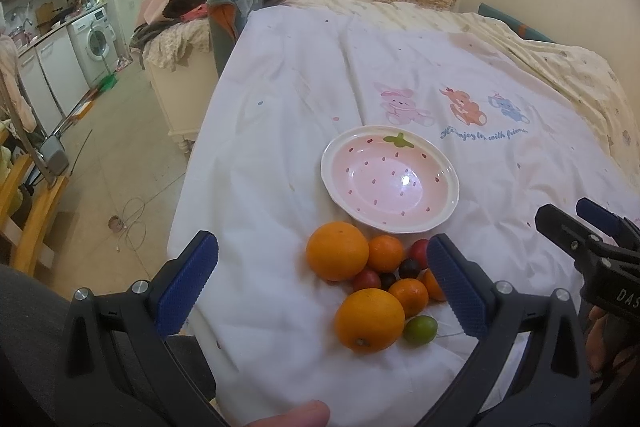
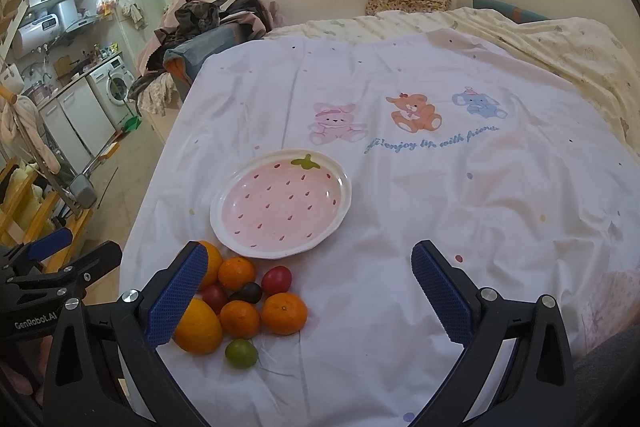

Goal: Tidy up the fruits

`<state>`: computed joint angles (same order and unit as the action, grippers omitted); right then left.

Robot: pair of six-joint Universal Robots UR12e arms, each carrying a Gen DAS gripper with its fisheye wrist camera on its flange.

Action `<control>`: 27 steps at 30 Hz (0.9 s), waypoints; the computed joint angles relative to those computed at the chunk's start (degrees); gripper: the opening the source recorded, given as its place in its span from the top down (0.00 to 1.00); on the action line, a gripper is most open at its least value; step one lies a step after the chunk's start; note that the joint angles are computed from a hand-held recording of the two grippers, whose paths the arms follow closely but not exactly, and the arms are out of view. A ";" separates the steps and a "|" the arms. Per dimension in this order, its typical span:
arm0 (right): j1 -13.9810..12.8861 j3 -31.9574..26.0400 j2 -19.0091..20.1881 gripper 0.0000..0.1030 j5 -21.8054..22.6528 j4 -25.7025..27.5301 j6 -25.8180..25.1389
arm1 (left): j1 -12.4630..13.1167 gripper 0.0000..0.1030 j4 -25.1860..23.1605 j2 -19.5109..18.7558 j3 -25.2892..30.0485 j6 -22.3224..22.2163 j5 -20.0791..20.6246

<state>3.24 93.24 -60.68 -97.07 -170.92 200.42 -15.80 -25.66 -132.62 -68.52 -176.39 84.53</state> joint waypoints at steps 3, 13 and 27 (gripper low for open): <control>-0.02 -0.01 -0.02 0.00 0.04 0.03 0.02 | -0.02 0.00 -0.05 -0.03 0.08 0.07 0.11; -0.03 0.03 -0.02 0.00 0.05 -0.06 0.05 | 0.00 0.00 -0.18 0.00 0.07 -0.03 -0.03; -0.53 0.43 -0.37 0.00 0.32 0.40 2.19 | -0.56 0.00 -17.98 -2.98 7.92 0.40 1.58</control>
